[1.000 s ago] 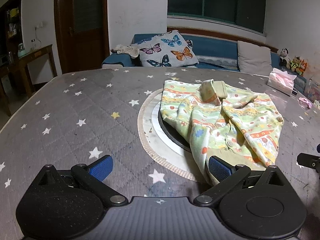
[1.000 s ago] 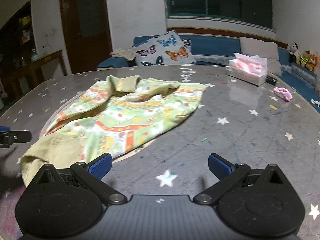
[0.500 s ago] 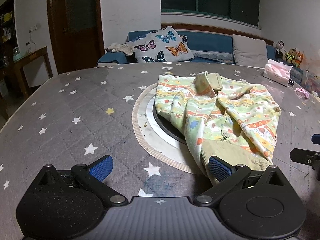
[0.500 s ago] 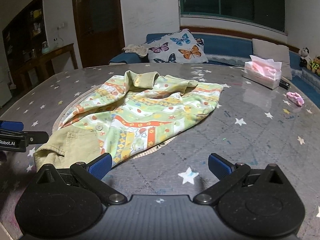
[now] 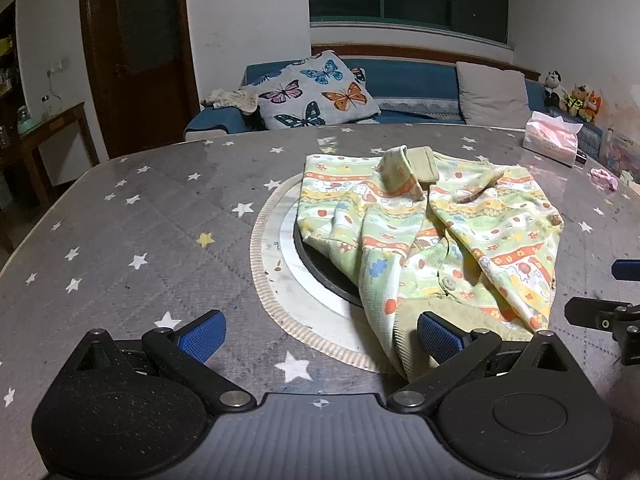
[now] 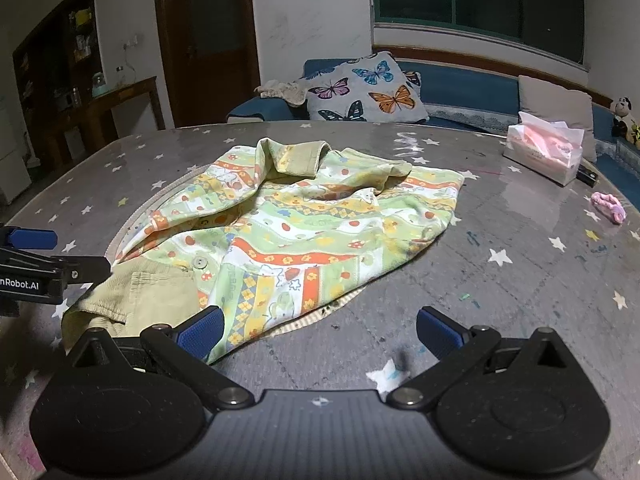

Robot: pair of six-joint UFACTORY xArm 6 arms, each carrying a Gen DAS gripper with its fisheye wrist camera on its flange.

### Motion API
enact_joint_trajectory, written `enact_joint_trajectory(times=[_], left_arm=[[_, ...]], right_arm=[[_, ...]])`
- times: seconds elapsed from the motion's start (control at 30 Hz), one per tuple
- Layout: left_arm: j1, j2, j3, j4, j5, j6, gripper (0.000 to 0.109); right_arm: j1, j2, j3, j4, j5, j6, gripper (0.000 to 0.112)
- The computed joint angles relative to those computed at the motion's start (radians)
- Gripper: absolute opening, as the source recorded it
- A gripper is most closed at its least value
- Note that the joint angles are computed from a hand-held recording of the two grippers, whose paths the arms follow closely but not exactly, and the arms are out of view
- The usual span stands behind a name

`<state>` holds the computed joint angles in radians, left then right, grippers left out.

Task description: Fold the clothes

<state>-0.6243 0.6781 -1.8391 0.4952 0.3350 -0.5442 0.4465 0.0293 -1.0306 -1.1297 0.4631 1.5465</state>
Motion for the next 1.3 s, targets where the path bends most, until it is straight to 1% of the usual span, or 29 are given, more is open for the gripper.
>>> enact_joint_trajectory(times=[0.6,0.8,1.07,1.3], left_arm=[[-0.009,0.07,-0.118,-0.065,0.062,0.091,0.103],[-0.011,0.074,-0.124,-0.076,0.07,0.1,0.103],[-0.013,0.035,-0.059,-0.058,0.043,0.081,0.103],[-0.011,-0.034,0.05,0.007,-0.003,0.017,0.103]], right_arm=[[-0.028,0.052,-0.05,0.068,-0.042,-0.095,0.103],[-0.029,0.059,-0.057,0.076,-0.044,-0.103,0.103],[-0.014,0.047,-0.039,0.074,-0.049,-0.084,0.103],[0.012,0.012,0.002,0.056,-0.038,-0.052,0.103]])
